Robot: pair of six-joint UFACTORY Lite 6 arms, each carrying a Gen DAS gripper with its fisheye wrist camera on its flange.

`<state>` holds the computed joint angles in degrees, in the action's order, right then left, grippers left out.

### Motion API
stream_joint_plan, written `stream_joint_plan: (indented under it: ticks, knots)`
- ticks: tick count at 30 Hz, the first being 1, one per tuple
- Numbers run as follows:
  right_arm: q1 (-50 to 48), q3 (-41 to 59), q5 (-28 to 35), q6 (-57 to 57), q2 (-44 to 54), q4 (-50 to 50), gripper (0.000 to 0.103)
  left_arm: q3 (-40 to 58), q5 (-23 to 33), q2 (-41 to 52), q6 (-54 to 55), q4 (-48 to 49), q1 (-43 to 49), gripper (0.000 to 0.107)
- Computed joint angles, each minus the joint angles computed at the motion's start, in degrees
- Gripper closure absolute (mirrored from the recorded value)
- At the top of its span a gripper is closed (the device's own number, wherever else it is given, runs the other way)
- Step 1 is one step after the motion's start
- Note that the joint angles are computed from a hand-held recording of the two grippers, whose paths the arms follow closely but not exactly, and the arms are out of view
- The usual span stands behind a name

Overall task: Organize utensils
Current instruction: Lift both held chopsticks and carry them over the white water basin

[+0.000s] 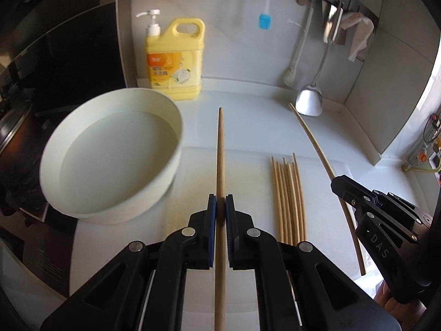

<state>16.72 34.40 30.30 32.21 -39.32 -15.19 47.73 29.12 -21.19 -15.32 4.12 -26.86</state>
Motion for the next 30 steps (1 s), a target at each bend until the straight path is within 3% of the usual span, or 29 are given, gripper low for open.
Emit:
stream_joint_plan:
  ticks: [6, 10, 12, 21, 26, 30]
  knots:
    - [16.8, 19.7, -0.5, 23.7, 22.0, -16.5, 0.097, 8.4, 4.6, 4.9, 33.1, -20.6, 25.2, 0.1]
    - [21.6, 35.9, -0.9, 31.1, 39.9, -20.2, 0.097, 18.8, 8.0, 16.9, 53.5, -33.0, 38.4, 0.1]
    - [22.9, 45.0, -0.2, 32.4, 49.1, -19.8, 0.097, 25.4, 9.3, 24.4, 58.7, -35.5, 41.5, 0.1]
    - [22.1, 79.2, 5.3, 24.1, 80.9, -5.8, 0.097, 48.5, 14.5, 50.4, 62.9, -34.7, 44.7, 0.1]
    - [20.5, 90.8, 8.7, 18.9, 90.9, 0.8, 0.097, 53.3, 15.3, 57.2, 62.4, -33.7, 44.2, 0.1]
    - [19.3, 104.4, 15.5, 14.6, 99.7, 5.2, 0.097, 56.1, 15.6, 60.6, 60.7, -32.1, 43.8, 0.099]
